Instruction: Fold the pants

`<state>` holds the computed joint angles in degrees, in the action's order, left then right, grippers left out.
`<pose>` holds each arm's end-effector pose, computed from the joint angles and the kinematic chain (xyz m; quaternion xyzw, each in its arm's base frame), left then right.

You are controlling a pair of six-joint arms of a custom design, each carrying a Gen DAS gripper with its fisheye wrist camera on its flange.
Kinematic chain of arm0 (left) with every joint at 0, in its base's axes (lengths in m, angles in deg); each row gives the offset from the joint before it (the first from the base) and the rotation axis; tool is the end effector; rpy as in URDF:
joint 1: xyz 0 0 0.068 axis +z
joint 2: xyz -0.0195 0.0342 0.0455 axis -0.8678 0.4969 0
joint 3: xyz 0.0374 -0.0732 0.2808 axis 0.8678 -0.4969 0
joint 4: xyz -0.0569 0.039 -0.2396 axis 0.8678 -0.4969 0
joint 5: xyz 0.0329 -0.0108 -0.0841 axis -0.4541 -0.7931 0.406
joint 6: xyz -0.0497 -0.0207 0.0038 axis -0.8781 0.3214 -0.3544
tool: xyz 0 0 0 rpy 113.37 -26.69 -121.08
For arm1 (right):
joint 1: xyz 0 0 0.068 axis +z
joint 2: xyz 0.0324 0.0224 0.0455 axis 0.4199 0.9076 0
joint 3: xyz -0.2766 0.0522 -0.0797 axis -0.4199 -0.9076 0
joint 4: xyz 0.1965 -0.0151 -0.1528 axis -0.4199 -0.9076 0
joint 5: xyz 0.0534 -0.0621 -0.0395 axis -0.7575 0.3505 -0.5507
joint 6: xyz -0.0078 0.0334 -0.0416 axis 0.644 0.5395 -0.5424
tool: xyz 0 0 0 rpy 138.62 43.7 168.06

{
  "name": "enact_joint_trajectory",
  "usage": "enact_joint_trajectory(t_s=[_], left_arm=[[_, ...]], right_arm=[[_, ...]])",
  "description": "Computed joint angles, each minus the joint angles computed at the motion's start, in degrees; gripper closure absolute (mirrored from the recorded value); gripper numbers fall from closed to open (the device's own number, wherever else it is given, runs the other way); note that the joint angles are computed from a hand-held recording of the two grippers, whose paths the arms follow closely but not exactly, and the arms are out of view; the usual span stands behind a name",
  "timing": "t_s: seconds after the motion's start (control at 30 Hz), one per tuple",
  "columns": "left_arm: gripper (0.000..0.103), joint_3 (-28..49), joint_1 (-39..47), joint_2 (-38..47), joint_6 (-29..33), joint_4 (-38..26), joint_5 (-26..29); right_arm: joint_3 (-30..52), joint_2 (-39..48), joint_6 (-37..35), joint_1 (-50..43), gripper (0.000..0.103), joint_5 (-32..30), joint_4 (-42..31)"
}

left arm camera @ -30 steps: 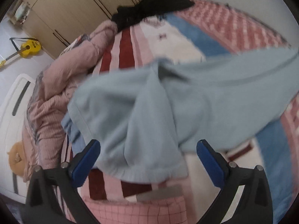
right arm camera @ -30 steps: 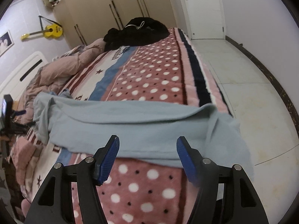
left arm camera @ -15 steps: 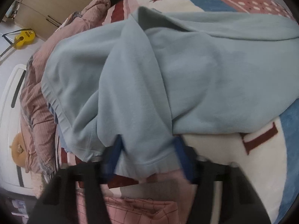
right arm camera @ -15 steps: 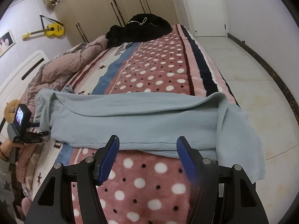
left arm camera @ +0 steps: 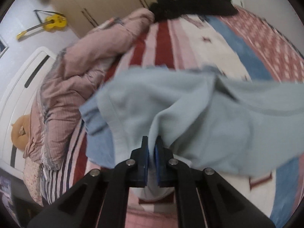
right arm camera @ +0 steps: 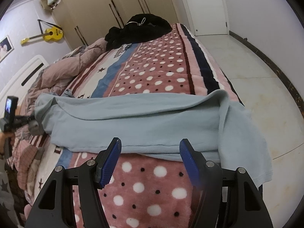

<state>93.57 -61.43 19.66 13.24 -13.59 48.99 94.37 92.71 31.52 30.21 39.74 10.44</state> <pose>0.3680 0.0032 0.2451 0.0934 0.9348 0.1891 0.2859 0.2186 0.0267 0.1661 0.0616 0.9174 0.1520 0.3627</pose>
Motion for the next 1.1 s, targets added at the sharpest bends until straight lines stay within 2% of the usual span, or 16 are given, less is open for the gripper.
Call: enact_joint_trajectory(t_s=[0.2, 0.27, 0.33, 0.4, 0.47, 0.5, 0.67, 0.77, 0.83, 0.9, 0.97, 1.03, 1.07, 1.1], left_arm=[[0.099, 12.68, 1.86, 8.03, -2.52, -0.3, -3.55], [0.099, 17.15, 3.06, 10.69, -2.81, -3.29, -0.84], [0.09, 18.18, 4.14, 10.72, -2.04, -6.5, 4.2], [0.044, 13.48, 4.29, 7.72, 0.12, -5.5, 6.19], [0.042, 6.72, 3.37, 4.16, 2.85, -2.81, 6.73], [0.042, 4.16, 2.86, 3.18, 4.22, -3.39, 7.54], [0.042, -5.29, -0.74, 2.56, 4.37, -3.9, 9.65], [0.038, -8.24, -3.96, 5.87, 5.32, -2.52, 5.97], [0.037, -9.4, -6.21, 8.33, 5.74, -0.18, 0.67], [0.036, -9.35, -7.15, 9.17, 5.02, 0.99, -1.27], [0.038, -8.67, -7.68, 9.6, 3.64, 1.49, -3.33], [0.068, -7.41, -7.87, 10.49, 3.22, 1.27, -5.62], [0.092, -6.33, -7.62, 11.25, 3.11, 0.44, -6.61], [0.096, -5.58, -7.15, 11.66, 2.78, -0.12, -6.9]], right_arm=[[0.48, 3.17, -0.55, -0.94, 0.043, -0.3, 1.78], [0.76, 4.48, -1.03, -1.04, 0.043, 0.16, 2.34], [0.86, 5.69, -1.26, -1.41, 0.043, -0.22, 3.18], [0.88, 6.92, -1.22, -1.49, 0.043, -0.55, 4.32], [1.0, 8.54, -0.87, -1.31, 0.043, -0.67, 5.86], [1.01, 9.39, -0.31, -1.18, 0.043, -0.94, 6.8], [0.23, 11.04, 2.62, 0.09, 0.043, -2.93, 10.26], [0.14, 10.35, 2.62, 1.29, 0.043, -1.86, 9.94], [0.32, 10.0, 2.49, 1.28, 0.043, -1.97, 9.45], [0.3, 9.79, 2.4, 1.34, 0.043, -1.62, 9.36], [0.31, 9.79, 2.48, 1.36, 0.043, -1.46, 9.45], [-0.09, 9.76, 2.76, 1.0, 0.043, -2.13, 9.89], [-0.29, 9.84, 2.95, 0.84, 0.043, -2.49, 10.23], [-0.49, 9.92, 3.15, 0.67, 0.043, -2.87, 10.57]])
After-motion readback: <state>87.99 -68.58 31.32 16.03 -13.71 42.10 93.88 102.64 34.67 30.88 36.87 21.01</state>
